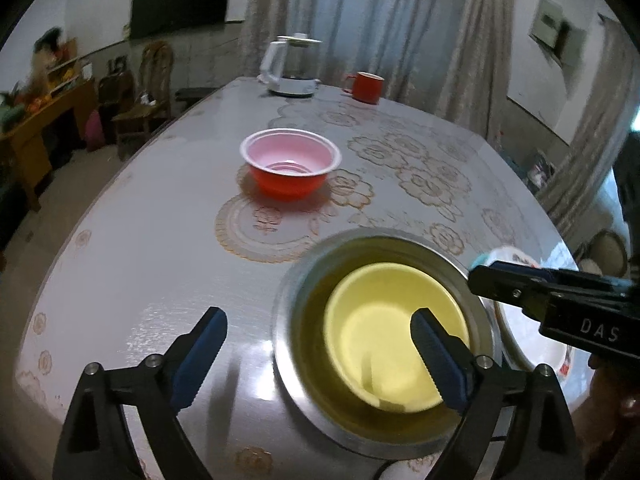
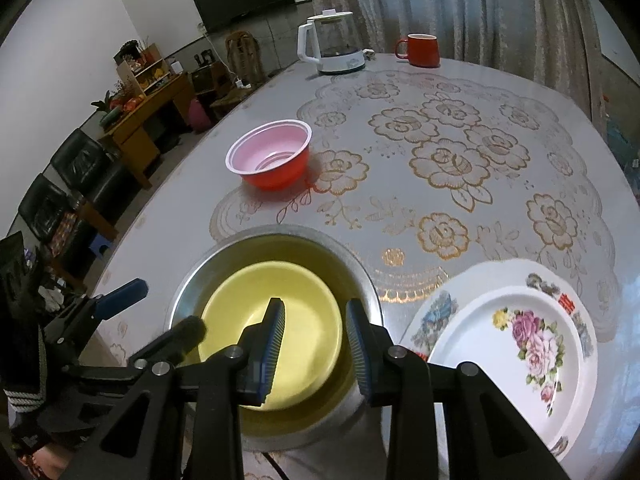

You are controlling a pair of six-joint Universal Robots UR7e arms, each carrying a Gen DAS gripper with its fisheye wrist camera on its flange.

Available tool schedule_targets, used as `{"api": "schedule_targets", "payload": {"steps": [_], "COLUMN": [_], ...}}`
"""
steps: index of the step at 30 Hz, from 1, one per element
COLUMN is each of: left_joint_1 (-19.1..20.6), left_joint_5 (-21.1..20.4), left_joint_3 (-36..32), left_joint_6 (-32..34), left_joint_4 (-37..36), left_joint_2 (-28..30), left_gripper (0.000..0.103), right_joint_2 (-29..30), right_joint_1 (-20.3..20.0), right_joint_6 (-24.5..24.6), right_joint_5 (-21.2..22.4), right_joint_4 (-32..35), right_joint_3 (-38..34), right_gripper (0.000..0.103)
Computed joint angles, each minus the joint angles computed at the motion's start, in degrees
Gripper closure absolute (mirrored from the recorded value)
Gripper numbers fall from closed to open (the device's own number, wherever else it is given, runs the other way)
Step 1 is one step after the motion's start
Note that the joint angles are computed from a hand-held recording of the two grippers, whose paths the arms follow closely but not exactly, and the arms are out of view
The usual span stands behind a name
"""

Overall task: Organize plates and bowls
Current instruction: 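Move both grippers to the pink-and-red bowl and straddle its rim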

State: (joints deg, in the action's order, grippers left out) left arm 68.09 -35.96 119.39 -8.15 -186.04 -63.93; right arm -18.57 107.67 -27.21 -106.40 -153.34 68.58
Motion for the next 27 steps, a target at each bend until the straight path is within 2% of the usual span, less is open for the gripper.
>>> {"api": "schedule_targets", "payload": {"steps": [8, 14, 19, 24, 27], "left_joint_1": [2.81, 5.46, 7.39, 9.0, 9.44], "left_joint_5": [-0.45, -1.38, -1.78, -4.21, -3.87], "left_joint_3": [-1.38, -3.7, -6.92, -9.73, -11.84], "left_joint_6": [-2.87, -5.13, -5.21, -5.39, -5.0], "left_joint_4": [0.43, 2.88, 4.51, 4.41, 5.24], "left_joint_2": [-1.59, -1.75, -1.06, -0.58, 0.28], "left_gripper": [0.009, 0.008, 0.008, 0.008, 0.008], "right_joint_2": [2.72, 6.19, 10.91, 15.8, 19.71], "right_joint_1": [0.14, -0.1, -0.46, -0.11, 0.0], "right_joint_6": [0.72, 0.61, 3.12, 4.16, 4.7], "right_joint_5": [1.01, 2.93, 4.82, 3.72, 3.47], "right_joint_4": [2.89, 6.99, 13.64, 19.06, 23.37], "right_joint_3": [-5.27, -12.22, -22.44, -32.32, -40.15], "right_gripper": [0.072, 0.072, 0.072, 0.067, 0.067]}}
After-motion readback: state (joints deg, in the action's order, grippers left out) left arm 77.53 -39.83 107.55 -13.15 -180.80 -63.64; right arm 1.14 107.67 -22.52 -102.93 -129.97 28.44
